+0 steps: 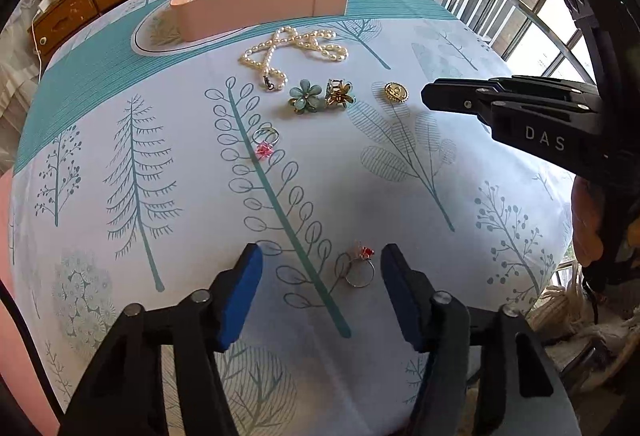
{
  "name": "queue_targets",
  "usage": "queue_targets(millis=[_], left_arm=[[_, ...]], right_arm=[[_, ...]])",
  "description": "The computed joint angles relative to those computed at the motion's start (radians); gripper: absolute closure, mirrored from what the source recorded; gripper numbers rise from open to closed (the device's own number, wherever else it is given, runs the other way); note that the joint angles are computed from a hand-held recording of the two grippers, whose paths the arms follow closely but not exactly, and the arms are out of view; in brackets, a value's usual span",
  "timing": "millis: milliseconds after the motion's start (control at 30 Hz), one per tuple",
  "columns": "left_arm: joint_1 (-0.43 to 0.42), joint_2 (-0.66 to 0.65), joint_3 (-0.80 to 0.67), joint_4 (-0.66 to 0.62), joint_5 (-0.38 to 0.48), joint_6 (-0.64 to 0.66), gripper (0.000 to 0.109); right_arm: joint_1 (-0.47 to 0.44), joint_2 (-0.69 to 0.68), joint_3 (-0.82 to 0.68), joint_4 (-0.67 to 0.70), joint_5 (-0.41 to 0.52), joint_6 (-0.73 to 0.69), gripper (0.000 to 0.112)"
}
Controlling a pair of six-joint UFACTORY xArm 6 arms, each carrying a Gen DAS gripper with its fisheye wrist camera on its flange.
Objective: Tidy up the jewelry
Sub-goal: 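Move the left tool toward the ring with the pink stone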
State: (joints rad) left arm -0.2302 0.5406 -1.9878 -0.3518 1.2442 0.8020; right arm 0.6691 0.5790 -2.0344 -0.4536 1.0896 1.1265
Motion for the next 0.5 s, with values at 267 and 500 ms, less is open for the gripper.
queue_targets(millis=[267, 500], left_arm=[[-0.012, 0.017, -0.029, 0.010, 0.017, 0.003, 0.066], [-0.039, -0.029, 0.036, 0.054, -0.009, 0.034, 0.082]], right_arm=[[0.001, -0.025, 0.048, -0.011, -0.041, 0.018, 0.102], [-0.005, -0.053, 0.101, -0.013, -0.082, 0.035, 0.102]])
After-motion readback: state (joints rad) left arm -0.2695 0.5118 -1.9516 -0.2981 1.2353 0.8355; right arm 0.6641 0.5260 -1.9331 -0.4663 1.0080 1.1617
